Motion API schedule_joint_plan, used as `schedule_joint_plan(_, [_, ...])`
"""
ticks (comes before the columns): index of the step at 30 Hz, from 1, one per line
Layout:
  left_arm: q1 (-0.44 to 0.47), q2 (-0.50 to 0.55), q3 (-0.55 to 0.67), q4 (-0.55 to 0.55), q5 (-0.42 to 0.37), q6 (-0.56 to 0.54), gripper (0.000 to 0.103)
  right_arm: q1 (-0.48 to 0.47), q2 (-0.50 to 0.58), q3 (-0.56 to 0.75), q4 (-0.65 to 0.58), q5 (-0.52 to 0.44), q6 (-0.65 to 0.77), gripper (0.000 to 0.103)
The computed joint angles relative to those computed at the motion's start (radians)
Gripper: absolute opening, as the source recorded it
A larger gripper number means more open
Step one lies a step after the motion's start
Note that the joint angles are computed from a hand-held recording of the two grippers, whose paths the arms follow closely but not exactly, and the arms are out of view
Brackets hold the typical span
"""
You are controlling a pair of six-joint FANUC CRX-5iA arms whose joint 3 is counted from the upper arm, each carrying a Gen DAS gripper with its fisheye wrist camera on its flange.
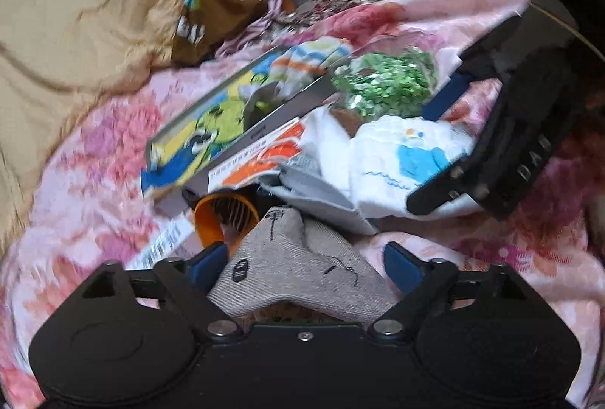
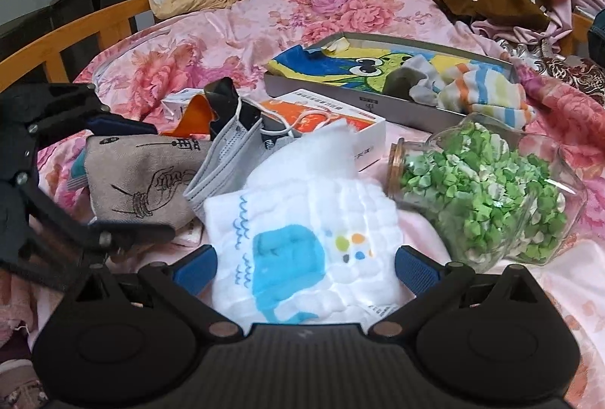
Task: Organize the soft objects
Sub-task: 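Grasp the beige cat-face pouch with the left tool while the right tool grasps the whale-print towel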
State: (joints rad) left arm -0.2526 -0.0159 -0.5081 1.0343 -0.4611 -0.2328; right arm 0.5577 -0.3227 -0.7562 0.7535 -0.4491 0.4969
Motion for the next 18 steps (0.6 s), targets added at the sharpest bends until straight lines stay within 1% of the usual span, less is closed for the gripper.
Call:
schedule_joint_plan(3, [0.026,0.011,0.023,-0.015,-0.058,0.087,0.076,0.009,0.004,0.008,-0.017,-0.017,0.018,0.102])
schedule_joint_plan(5, [0.035,0.015,0.033,-0.03,-0.078,0.129,0.067,0.028,0.025,0.037,-0.052,-0.077,0.052,0.101])
schedule_joint_plan(7, [0.043,0.02,0.047,-0.077,-0.095,0.174,0.062,0.047,0.045,0.051,-0.047,-0.134,0.05,0.101])
schedule_joint_plan(10, [0.044,0.015,0.049,-0.122,-0.089,0.202,0.061,0.051,0.038,0.042,-0.03,-0.133,0.035,0.1])
schedule_joint_plan(12, [0.046,0.015,0.051,-0.125,-0.097,0.206,0.058,0.048,0.035,0.042,-0.039,-0.128,0.03,0.098])
schedule_joint_plan(14, [0.051,0.019,0.059,-0.134,-0.113,0.222,0.051,0.047,0.034,0.045,-0.049,-0.132,0.027,0.09])
schedule_joint_plan(15, [0.054,0.02,0.063,-0.141,-0.124,0.233,0.048,0.047,0.034,0.049,-0.055,-0.138,0.029,0.089])
schedule_joint_plan(16, [0.058,0.023,0.07,-0.151,-0.139,0.249,0.043,0.049,0.035,0.056,-0.069,-0.146,0.038,0.088])
schedule_joint_plan(17, [0.061,0.024,0.074,-0.161,-0.153,0.264,0.04,0.052,0.041,0.069,-0.089,-0.165,0.053,0.088])
schedule_joint_plan(18, [0.06,0.022,0.072,-0.159,-0.153,0.265,0.039,0.057,0.047,0.083,-0.106,-0.192,0.063,0.088])
